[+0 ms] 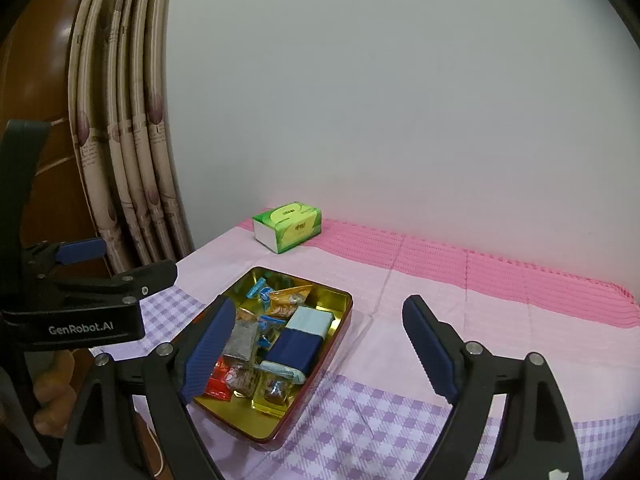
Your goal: Organize snacks
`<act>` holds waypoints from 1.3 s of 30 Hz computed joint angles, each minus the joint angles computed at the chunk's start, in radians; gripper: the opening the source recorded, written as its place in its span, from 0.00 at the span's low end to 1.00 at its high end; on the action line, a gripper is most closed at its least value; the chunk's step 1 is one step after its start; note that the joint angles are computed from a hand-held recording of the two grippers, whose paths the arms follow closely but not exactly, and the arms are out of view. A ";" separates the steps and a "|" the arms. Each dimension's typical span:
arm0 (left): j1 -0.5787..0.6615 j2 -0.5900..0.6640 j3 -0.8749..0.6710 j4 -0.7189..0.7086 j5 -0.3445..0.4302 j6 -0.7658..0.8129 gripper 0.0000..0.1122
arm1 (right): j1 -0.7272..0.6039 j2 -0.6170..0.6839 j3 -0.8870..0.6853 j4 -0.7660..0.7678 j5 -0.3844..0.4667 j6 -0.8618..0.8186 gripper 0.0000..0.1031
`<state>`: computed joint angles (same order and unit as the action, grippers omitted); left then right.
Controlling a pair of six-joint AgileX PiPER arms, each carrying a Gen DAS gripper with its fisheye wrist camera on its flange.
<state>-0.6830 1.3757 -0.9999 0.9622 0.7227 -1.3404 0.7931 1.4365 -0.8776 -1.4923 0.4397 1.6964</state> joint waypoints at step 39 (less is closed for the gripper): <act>0.001 0.074 -0.030 -0.060 0.033 0.072 0.92 | -0.028 0.017 0.031 -0.025 -0.032 0.049 0.88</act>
<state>-0.6819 1.4498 -1.0303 0.9021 0.7561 -1.2680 0.7648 1.4537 -0.8468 -1.5175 0.4075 1.7450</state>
